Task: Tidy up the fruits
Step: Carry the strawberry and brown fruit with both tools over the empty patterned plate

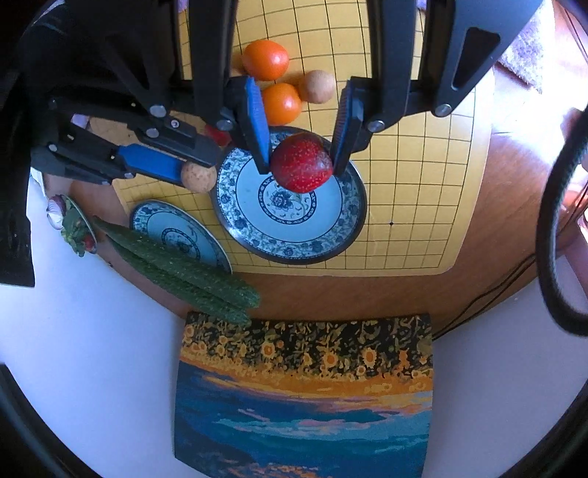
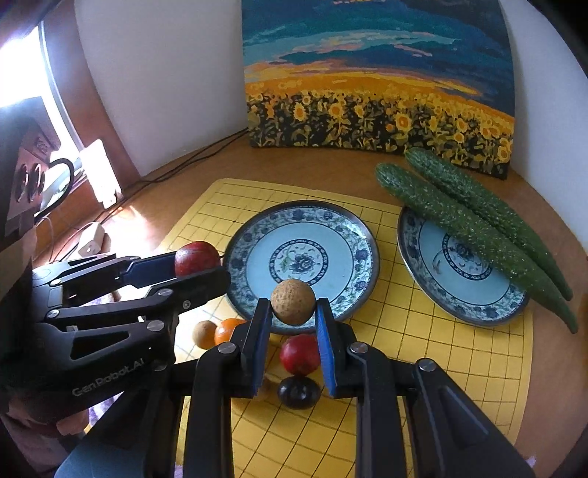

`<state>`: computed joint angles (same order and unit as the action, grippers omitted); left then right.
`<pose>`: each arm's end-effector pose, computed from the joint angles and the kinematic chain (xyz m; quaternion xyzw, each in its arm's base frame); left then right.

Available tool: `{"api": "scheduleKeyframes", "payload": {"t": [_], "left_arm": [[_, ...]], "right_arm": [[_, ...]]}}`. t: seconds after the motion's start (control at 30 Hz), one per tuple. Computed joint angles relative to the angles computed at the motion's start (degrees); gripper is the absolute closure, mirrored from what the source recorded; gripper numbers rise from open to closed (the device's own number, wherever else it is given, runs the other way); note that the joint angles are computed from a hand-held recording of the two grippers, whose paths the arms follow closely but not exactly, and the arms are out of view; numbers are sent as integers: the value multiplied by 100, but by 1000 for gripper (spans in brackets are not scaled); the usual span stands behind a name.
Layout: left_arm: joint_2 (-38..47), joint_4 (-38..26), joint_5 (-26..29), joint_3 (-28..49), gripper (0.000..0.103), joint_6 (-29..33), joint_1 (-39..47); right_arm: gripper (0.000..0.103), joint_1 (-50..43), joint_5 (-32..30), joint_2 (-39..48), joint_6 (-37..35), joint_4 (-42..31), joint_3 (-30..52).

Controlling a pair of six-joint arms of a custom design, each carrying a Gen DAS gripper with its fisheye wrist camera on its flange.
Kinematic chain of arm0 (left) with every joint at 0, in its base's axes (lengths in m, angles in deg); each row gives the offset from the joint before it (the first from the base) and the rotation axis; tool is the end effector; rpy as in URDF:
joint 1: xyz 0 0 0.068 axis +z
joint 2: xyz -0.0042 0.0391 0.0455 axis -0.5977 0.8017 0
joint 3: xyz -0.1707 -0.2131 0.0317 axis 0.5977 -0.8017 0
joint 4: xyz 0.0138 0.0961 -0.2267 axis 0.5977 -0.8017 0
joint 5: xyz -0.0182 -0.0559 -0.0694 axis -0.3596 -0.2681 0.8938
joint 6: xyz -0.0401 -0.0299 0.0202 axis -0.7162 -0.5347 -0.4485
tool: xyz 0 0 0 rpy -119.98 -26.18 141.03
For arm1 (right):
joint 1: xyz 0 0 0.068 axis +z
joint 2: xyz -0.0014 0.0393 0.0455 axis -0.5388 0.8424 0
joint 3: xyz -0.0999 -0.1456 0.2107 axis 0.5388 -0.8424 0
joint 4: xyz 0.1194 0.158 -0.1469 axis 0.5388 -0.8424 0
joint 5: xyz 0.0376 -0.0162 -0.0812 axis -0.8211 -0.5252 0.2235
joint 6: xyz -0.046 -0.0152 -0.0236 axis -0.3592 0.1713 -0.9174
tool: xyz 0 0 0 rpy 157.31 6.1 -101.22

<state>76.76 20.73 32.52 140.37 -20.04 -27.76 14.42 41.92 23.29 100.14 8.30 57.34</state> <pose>0.2610 0.0216 0.2414 0.3047 0.8948 -0.1776 0.2739 0.1753 0.1683 0.2605 0.0775 0.9472 0.0649 0.3042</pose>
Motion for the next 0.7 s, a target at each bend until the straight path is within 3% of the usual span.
{"api": "scheduleKeyframes", "payload": {"t": [0.7], "left_arm": [[1000, 710, -444, 222, 69, -594, -491]], "right_arm": [[78, -955, -501, 621, -842, 868, -293]]}}
